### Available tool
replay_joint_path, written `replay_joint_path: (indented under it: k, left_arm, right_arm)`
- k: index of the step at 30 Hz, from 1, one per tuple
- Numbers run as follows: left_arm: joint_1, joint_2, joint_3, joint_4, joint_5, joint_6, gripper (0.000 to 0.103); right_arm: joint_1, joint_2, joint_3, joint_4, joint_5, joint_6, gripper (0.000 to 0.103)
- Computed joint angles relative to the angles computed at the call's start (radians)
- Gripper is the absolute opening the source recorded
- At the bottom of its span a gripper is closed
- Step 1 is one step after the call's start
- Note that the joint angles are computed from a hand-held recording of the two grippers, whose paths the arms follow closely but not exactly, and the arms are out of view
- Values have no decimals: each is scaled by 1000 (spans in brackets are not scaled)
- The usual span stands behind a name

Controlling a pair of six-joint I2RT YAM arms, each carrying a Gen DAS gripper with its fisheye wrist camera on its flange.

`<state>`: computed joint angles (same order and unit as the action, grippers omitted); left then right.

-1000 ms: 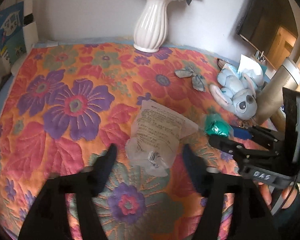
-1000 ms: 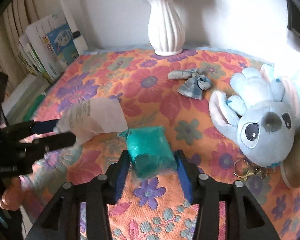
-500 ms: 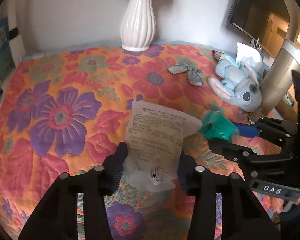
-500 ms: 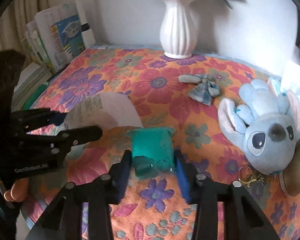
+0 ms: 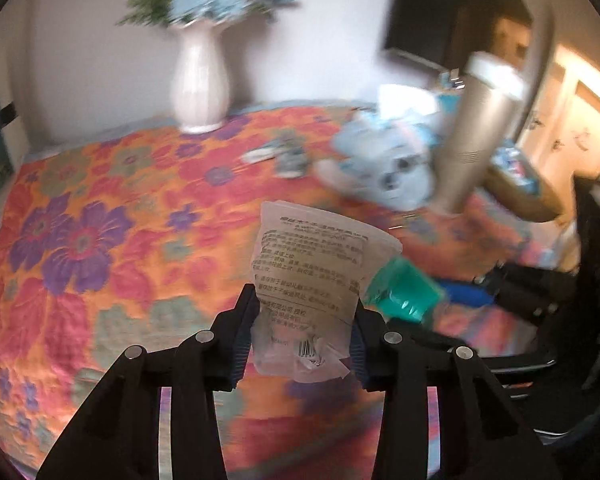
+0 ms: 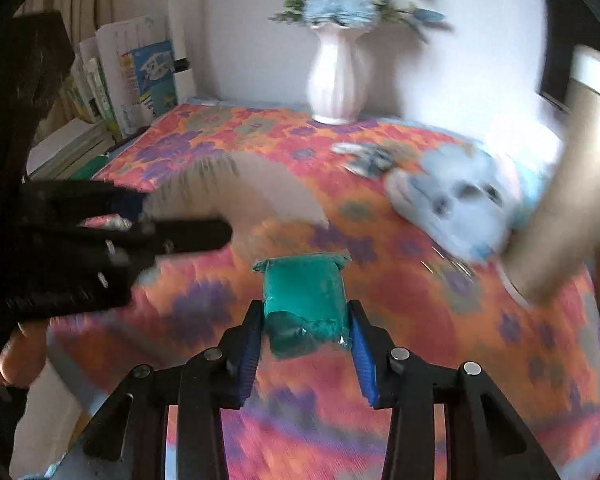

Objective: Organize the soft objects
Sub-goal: 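Carry the plastic bag and green pouch to the dark tray and release both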

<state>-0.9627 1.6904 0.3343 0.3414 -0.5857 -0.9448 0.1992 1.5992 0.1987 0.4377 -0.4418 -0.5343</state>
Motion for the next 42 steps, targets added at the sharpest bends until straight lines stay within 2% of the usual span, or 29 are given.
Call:
replay_joint_path:
  k: [3,7,10,14,19,22,24,27,33,35,36,37,38,39,40,42]
  left_arm:
    - [-43,0,72,-26,-3,23,38]
    - [-79,40,217,-83,-1,96,38]
    - [-84,86,327,-120,18,158,38]
    - [-91,196,554,-198,43,248,38]
    - [-83,357,862,-273,72,354,38]
    - [-74,469,1082,-340,67,414,38]
    - [-71,553,1251,-427,13,439,38]
    - [-38,703,1540,-561,-17,459,38]
    - [64,980,2024,-780,110,408,39]
    - [80,1018,2068,-782,150,405,44]
    - [87,1051,2115,-802,170,407,52]
    - [88,1086,2181,-847,168,397,56]
    - [88,1096,2196,-854,162,380,68]
    - [90,1088,2178,-829,173,379,82]
    - [89,1056,2109,-780,185,378,86]
    - [75,987,1972,-692,182,382,86]
  right_arm:
    - [-192,-47,4,-97,-82,-104,40]
    - [-492,-64,103,-290,-237,-252,40]
    - [-635,-30,188,-387,-313,-310,40]
    - [-781,15,358,-546,-402,-333,40]
    - [-881,82,545,-634,-476,-291,40]
    - [-887,147,660,-601,-448,-173,40]
    - [-877,221,758,-573,-391,-64,40]
    - [-859,375,972,-645,-315,78,40]
    - [-823,577,1254,-758,-238,186,40]
    - [-813,617,1318,-809,-220,186,41]
    - [-814,627,1333,-829,-216,181,50]
    - [-811,636,1349,-842,-201,185,53]
    - [-813,633,1340,-822,-183,194,56]
    - [-826,638,1342,-819,-185,184,58]
    - [-838,634,1337,-817,-190,175,58]
    - [-856,623,1322,-813,-195,173,58]
